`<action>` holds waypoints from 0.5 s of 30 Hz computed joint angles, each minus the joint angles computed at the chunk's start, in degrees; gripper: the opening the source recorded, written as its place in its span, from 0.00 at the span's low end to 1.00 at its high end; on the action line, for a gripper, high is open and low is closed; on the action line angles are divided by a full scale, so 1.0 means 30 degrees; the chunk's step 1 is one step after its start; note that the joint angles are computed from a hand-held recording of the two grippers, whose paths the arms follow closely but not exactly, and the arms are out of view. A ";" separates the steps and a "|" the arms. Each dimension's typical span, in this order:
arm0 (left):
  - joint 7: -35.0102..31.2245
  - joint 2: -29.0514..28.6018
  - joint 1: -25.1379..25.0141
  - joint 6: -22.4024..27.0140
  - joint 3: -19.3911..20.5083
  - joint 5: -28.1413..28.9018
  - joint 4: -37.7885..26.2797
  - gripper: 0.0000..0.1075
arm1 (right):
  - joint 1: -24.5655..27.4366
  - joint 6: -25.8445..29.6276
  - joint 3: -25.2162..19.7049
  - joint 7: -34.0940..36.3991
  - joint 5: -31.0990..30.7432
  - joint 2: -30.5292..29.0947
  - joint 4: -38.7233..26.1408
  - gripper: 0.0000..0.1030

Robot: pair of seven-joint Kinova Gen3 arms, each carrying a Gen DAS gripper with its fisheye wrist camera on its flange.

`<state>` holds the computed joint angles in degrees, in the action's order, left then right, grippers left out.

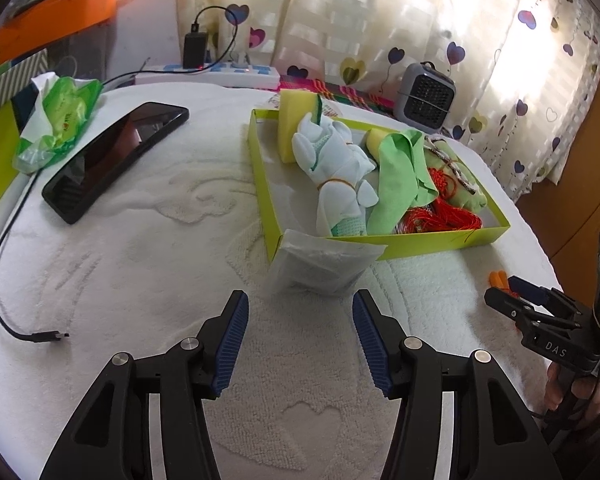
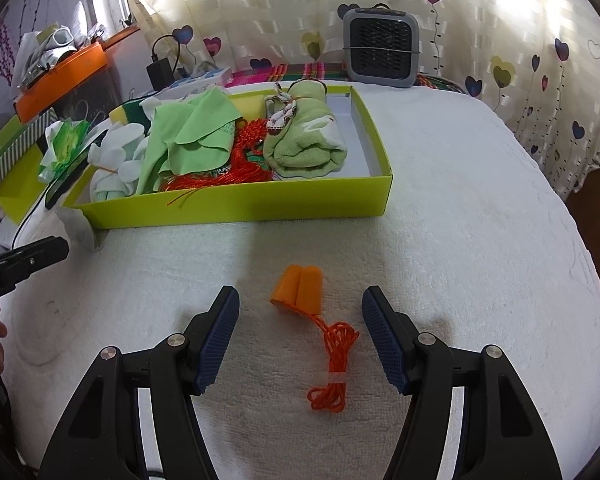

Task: Organize soft objects
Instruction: 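Grasp the white tissue with the left gripper while the right gripper grasps the orange earplugs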

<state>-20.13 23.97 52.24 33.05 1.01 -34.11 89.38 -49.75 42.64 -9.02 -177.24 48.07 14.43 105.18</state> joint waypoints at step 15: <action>-0.0616 0.0670 0.0093 0.1205 0.0206 0.0301 -0.1259 0.50 | -0.0130 0.0451 0.0107 0.0138 0.0171 0.0177 -0.0280 0.29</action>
<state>-21.98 25.98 52.52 36.66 1.62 -33.20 85.60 -50.14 44.00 -8.70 -176.83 48.58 14.96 104.34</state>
